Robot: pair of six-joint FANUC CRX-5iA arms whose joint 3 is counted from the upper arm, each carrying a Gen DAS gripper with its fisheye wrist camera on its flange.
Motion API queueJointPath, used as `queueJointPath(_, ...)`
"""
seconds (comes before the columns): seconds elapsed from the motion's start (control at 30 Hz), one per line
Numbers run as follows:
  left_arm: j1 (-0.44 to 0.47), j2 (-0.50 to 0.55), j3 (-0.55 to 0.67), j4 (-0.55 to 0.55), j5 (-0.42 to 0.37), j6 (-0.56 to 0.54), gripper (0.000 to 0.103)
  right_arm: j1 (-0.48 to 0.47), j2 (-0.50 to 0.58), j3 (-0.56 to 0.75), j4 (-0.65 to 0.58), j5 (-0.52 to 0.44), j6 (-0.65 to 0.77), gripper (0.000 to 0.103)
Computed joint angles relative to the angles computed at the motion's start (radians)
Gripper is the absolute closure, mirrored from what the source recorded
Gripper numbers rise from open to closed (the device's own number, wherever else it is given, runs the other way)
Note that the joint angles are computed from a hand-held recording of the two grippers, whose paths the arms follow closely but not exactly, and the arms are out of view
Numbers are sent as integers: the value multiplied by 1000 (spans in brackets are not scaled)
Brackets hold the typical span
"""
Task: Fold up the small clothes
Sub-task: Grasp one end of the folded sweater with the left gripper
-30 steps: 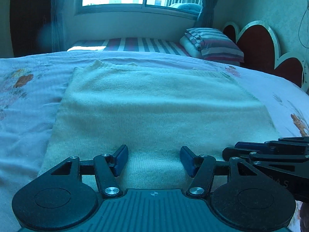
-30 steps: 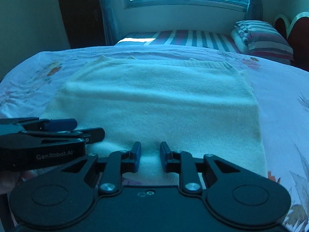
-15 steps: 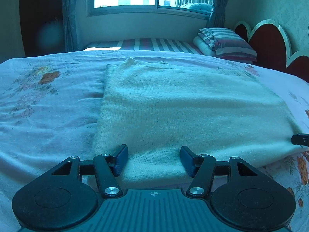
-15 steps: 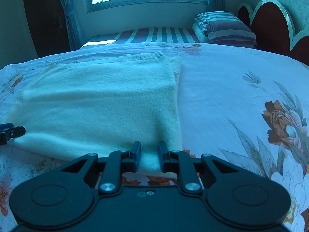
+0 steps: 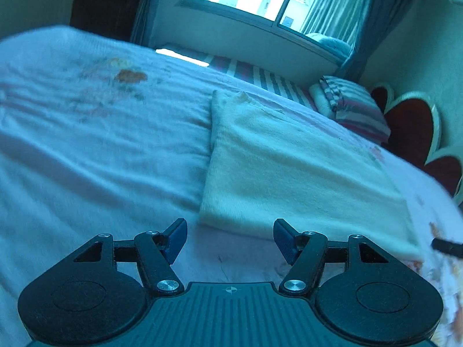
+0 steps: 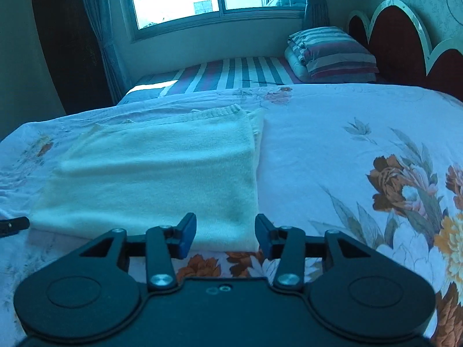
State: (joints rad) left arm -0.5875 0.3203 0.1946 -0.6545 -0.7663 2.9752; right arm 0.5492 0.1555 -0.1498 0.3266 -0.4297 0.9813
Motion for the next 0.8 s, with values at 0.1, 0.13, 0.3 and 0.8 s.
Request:
queueJointPath(0.1, 35, -35, -123, 26, 232, 212, 38, 6, -28, -19, -102, 47, 52, 80)
queueJointPath(0.13, 32, -33, -132, -8, 261, 293, 38, 10, -30, -21, -126, 65, 69, 98)
queueJointPath(0.3, 3, 21, -84, -155, 245, 564, 39, 20, 23, 73, -316, 77, 230, 101)
queueJointPath(0.8, -31, 158, 78, -301, 104, 780, 67, -62, 299, 542, -767, -197, 733, 100)
